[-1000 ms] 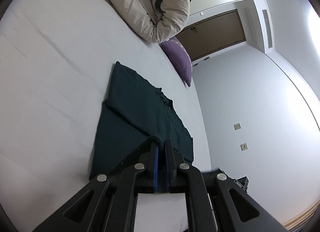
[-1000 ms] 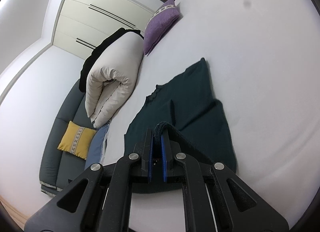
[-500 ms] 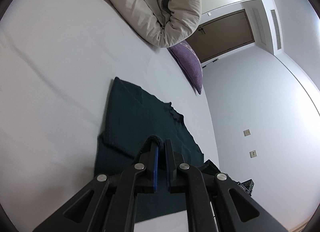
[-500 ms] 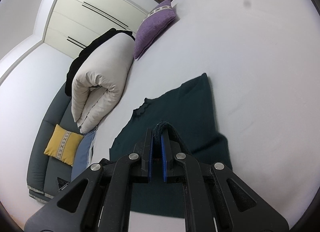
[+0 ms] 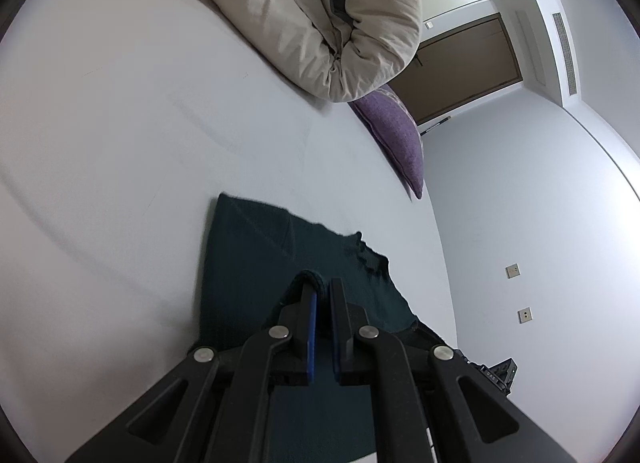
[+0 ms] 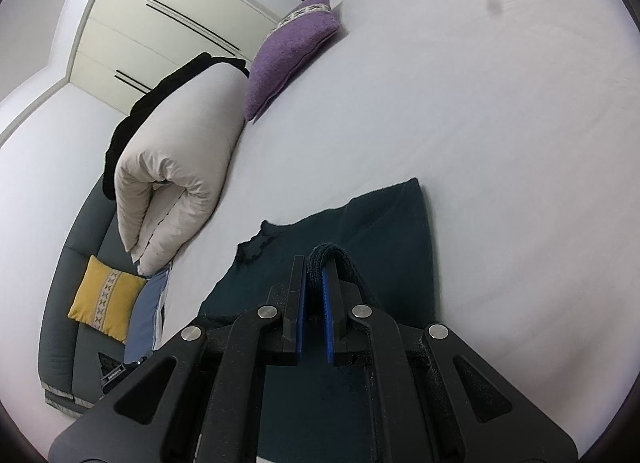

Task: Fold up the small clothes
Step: 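Lift the hem with both tools and fold it over toward the collar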

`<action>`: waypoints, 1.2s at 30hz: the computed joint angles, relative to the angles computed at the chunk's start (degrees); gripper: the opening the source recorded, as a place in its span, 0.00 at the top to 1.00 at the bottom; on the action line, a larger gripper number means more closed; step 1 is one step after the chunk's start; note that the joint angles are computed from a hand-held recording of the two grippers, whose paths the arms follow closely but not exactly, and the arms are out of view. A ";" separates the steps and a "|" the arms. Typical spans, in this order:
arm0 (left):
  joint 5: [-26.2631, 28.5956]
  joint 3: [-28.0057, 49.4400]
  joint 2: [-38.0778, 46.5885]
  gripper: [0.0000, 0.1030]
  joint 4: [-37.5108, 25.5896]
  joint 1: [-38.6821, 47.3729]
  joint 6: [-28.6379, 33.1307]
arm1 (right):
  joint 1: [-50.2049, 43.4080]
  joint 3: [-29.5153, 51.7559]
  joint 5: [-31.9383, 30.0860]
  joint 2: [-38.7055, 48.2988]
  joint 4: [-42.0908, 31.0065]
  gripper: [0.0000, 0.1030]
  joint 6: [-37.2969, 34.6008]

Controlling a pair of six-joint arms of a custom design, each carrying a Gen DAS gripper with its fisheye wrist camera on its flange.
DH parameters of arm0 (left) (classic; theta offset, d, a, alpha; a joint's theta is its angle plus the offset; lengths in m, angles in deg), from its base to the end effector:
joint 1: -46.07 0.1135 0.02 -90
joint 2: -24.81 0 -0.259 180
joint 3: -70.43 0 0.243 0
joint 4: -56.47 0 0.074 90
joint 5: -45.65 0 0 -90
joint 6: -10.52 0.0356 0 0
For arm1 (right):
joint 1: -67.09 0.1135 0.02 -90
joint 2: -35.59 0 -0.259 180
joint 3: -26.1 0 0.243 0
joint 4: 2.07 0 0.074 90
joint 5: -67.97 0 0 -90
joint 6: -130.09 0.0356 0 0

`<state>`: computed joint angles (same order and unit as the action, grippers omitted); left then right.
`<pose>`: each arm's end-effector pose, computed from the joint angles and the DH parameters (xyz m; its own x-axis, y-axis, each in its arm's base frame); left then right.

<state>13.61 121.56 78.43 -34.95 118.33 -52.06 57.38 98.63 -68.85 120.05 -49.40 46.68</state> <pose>0.0601 0.0887 0.2188 -0.5106 -0.7944 -0.3289 -0.3242 0.5322 -0.7821 0.2833 -0.0221 0.2365 -0.8705 0.2286 -0.4358 -0.1531 0.7158 0.6813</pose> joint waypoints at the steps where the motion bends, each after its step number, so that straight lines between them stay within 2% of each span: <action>1: -0.04 -0.23 -1.09 0.94 4.24 -3.04 -5.86 | 0.52 0.25 0.53 0.88 1.06 0.94 0.60; 4: -1.82 -1.43 -3.14 0.94 14.78 -9.98 -18.71 | 2.55 1.67 2.42 3.99 4.25 0.94 2.66; 7: -4.40 -3.13 -3.00 0.94 24.78 -15.86 -29.08 | 4.17 3.36 4.14 7.00 6.84 0.94 4.81; 13: -10.13 -5.13 1.67 0.94 39.22 -23.78 -40.43 | 7.12 7.63 7.41 13.43 10.20 0.94 8.09; 25: -17.76 -4.80 13.85 0.94 55.76 -31.27 -49.13 | 10.90 16.48 11.42 25.35 15.17 0.95 13.79; 36: -25.19 -3.35 23.41 0.93 63.28 -36.28 -52.51 | 11.31 22.25 13.72 32.74 16.33 0.95 17.23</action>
